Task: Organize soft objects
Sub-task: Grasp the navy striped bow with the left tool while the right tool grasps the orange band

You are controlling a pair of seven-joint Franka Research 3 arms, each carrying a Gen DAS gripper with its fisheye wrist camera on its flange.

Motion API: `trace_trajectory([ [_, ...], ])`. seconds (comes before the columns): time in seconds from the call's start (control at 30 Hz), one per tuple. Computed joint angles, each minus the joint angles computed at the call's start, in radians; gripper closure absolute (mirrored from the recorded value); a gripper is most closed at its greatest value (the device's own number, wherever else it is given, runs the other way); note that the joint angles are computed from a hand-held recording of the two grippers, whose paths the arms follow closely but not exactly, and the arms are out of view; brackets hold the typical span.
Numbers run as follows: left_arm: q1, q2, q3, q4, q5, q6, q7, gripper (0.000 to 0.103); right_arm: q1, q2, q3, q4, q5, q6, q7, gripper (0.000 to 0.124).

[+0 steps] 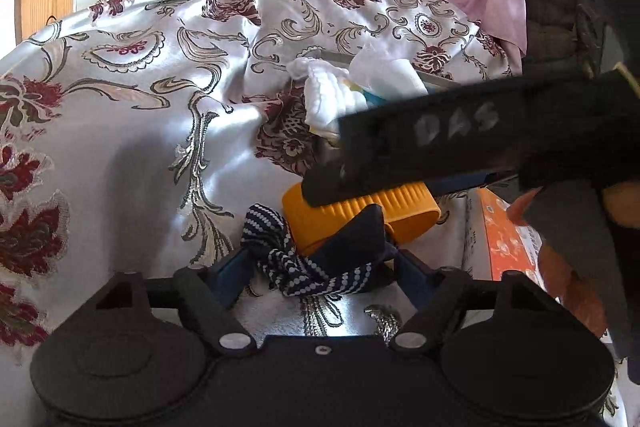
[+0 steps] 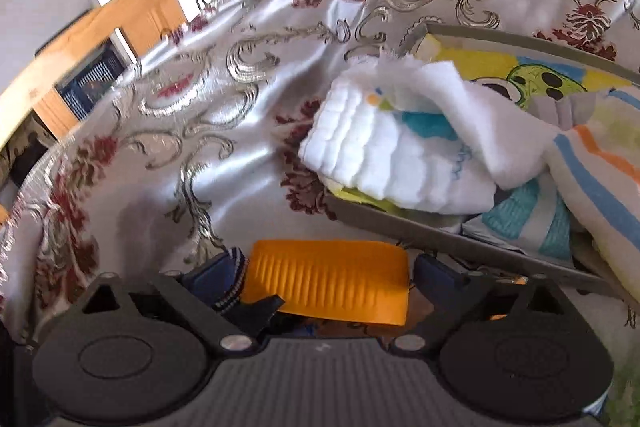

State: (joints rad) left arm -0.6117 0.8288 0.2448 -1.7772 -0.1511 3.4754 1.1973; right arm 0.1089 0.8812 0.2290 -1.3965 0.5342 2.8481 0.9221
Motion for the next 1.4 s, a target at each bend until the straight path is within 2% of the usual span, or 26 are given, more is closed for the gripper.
trace_trajectory([
  [0.13, -0.014, 0.006, 0.015, 0.006, -0.004, -0.006, 0.009, 0.035, 0.007, 0.004, -0.007, -0.001, -0.005, 0.003, 0.011, 0.035],
  [0.4, 0.006, 0.005, -0.002, 0.006, 0.001, 0.000, 0.001, 0.049, -0.020, -0.003, 0.019, -0.018, 0.025, 0.014, 0.006, 0.047],
  [0.5, 0.009, 0.004, -0.002, 0.007, -0.002, -0.001, -0.004, 0.054, -0.035, -0.006, 0.037, -0.025, 0.047, 0.025, -0.005, 0.060],
  [0.67, -0.024, 0.011, 0.034, 0.005, -0.045, 0.002, -0.013, 0.069, -0.067, -0.007, 0.072, -0.031, 0.092, 0.037, -0.031, 0.080],
  [0.73, -0.037, 0.011, 0.045, 0.002, -0.058, 0.001, -0.013, 0.071, -0.072, -0.010, 0.081, -0.038, 0.100, 0.050, -0.055, 0.084],
  [0.87, -0.023, 0.004, 0.034, 0.000, -0.058, 0.000, -0.019, 0.079, -0.082, -0.026, 0.103, -0.064, 0.120, 0.108, -0.109, 0.092],
  [1.03, -0.019, 0.005, 0.034, 0.002, -0.054, -0.005, -0.028, 0.081, -0.092, -0.046, 0.116, -0.089, 0.120, 0.177, -0.128, 0.096],
  [1.2, 0.043, 0.013, -0.020, 0.022, 0.016, -0.005, -0.025, 0.074, -0.120, -0.065, 0.152, -0.132, 0.113, 0.225, -0.163, 0.097],
  [1.3, 0.090, 0.016, -0.063, 0.035, 0.051, -0.007, -0.036, 0.074, -0.164, -0.084, 0.207, -0.179, 0.111, 0.265, -0.204, 0.097],
  [1.4, 0.078, 0.016, -0.048, 0.035, 0.057, -0.010, -0.037, 0.079, -0.238, -0.105, 0.296, -0.242, 0.110, 0.326, -0.254, 0.097],
])
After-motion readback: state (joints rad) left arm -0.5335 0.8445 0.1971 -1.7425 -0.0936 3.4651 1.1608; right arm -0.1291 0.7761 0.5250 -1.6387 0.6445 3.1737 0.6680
